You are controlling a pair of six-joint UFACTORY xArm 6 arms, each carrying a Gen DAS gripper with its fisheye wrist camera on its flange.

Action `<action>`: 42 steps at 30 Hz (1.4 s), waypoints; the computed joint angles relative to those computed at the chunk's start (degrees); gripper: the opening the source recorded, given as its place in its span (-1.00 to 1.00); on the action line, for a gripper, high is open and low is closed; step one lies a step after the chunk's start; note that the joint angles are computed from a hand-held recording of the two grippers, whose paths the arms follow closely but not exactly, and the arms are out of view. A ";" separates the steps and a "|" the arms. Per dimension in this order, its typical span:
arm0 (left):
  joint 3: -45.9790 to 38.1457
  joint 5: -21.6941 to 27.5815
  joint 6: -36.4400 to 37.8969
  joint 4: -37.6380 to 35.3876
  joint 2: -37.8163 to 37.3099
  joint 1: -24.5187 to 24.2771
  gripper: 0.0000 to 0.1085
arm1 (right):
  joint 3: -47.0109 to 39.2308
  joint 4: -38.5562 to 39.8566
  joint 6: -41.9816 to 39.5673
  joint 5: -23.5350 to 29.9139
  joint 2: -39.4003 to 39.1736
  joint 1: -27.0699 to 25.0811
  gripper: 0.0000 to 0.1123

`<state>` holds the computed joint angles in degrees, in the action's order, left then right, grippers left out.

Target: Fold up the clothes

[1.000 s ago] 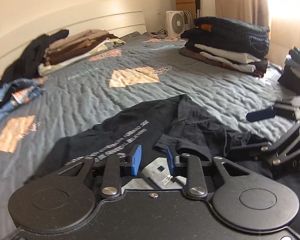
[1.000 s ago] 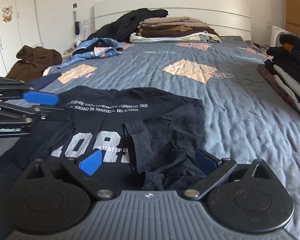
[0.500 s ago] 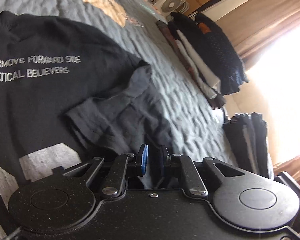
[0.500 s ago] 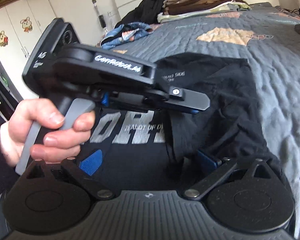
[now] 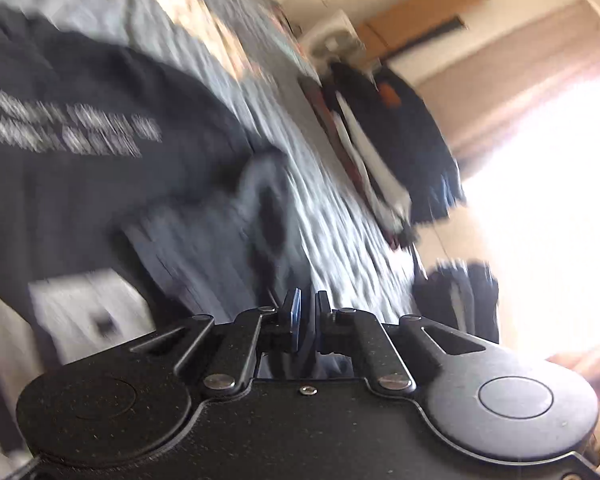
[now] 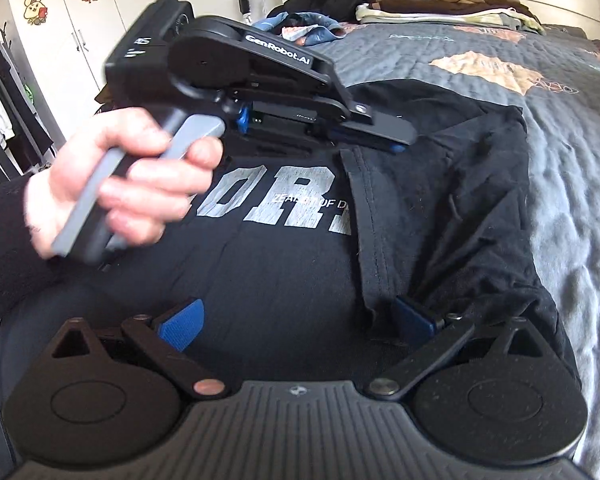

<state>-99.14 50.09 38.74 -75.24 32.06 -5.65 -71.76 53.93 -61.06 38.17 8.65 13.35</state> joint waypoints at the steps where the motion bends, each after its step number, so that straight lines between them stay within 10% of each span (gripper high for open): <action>1: -0.83 0.20 -2.17 3.70 0.93 -0.78 -0.81 | 0.28 -0.39 -0.26 -0.35 -0.18 0.15 0.79; 10: -6.30 -12.78 -10.27 6.71 6.48 -0.17 -0.94 | 2.00 -1.54 -2.48 -0.33 -1.46 -0.21 0.79; 14: -7.22 -13.54 -14.33 7.21 6.83 -0.14 -0.92 | -3.14 -1.16 3.79 10.28 -0.19 -5.07 0.78; 19: -1.01 -10.67 -2.07 -5.83 0.91 -2.22 -0.37 | -4.10 10.96 2.72 7.54 -0.67 -9.20 0.78; 24: -3.17 -8.18 -4.47 -3.34 2.89 -3.58 -0.28 | -6.06 21.23 1.47 8.24 3.30 -10.08 0.78; 35: -20.58 -10.08 -19.52 10.01 15.36 -3.17 -0.45 | -4.24 1.69 7.17 -1.81 4.91 -9.32 0.42; 42: -1.58 -13.51 -5.14 -1.39 -0.68 -3.15 -0.29 | -5.50 -0.36 6.74 -2.38 3.61 -10.19 0.43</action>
<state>-100.72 36.58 33.60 -76.63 31.37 -8.79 -77.26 53.57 -54.33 35.79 12.26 3.16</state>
